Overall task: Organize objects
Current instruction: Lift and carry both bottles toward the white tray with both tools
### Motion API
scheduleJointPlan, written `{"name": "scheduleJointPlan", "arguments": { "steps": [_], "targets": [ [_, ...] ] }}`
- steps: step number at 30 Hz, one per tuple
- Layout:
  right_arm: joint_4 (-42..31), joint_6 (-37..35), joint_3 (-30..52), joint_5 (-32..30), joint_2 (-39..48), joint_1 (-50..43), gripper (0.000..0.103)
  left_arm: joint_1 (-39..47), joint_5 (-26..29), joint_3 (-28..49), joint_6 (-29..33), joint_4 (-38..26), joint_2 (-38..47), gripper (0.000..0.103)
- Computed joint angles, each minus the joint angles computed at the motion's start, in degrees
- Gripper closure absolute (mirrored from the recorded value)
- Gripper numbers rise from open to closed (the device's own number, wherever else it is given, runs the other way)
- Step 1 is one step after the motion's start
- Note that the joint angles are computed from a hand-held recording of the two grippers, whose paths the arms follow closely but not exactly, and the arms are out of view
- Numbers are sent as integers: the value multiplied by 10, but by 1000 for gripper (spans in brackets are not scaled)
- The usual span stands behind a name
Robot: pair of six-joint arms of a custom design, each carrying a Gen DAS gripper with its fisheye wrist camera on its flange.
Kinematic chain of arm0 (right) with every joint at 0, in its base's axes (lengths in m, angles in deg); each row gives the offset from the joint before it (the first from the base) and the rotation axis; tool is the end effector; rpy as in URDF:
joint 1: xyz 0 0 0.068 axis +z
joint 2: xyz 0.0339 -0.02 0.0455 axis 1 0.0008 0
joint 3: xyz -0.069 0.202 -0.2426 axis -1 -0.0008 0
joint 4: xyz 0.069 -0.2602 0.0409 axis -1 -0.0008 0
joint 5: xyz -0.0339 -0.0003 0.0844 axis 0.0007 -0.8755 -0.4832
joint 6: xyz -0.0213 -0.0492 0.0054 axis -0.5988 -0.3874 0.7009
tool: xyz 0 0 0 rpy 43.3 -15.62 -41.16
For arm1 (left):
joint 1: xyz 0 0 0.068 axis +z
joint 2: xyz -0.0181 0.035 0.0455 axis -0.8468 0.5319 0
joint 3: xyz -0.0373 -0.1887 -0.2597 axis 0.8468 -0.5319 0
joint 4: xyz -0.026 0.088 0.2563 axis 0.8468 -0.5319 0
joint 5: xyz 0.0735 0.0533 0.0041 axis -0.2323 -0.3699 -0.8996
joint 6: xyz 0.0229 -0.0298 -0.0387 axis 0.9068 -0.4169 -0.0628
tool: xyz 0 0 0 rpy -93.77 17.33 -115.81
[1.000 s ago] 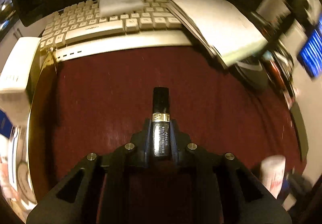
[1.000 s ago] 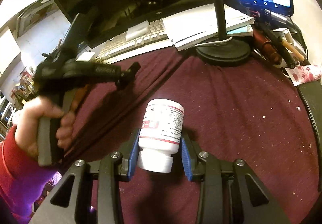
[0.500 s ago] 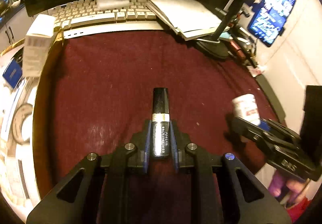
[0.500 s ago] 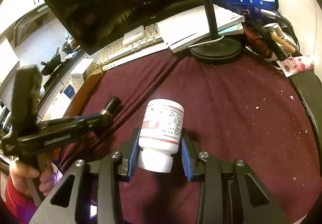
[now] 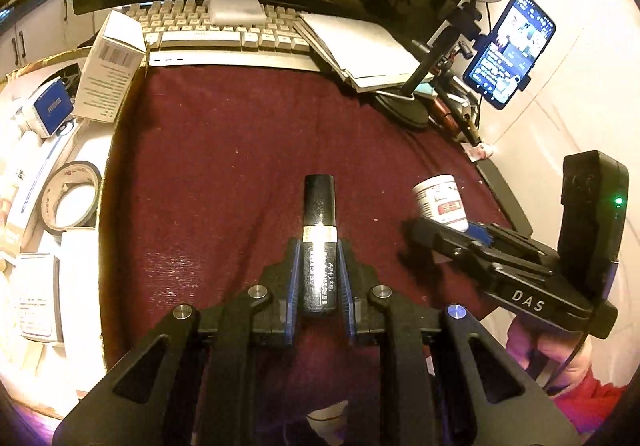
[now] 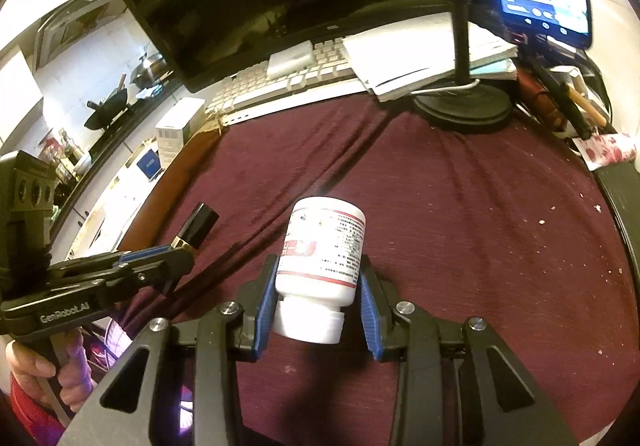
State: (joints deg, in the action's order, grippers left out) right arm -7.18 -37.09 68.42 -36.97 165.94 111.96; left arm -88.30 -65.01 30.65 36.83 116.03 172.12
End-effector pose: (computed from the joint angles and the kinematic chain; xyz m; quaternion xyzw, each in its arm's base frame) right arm 0.2253 0.0911 0.0590 0.0454 0.9180 0.1669 0.3569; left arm 0.2898 -0.1820 0.0726 0.2118 0.9105 -0.2423 0.2596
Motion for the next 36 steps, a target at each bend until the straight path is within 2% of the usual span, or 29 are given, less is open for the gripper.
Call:
{"name": "scheduleJointPlan", "arguments": {
  "steps": [15, 36],
  "targets": [
    [-111, -9, 57, 45, -45, 52, 66, 57, 44, -59, 2, 49, -64, 86],
    [-172, -43, 97, 65, -74, 91, 66, 140, 58, -129, 1, 89, -155, 86]
  ]
}}
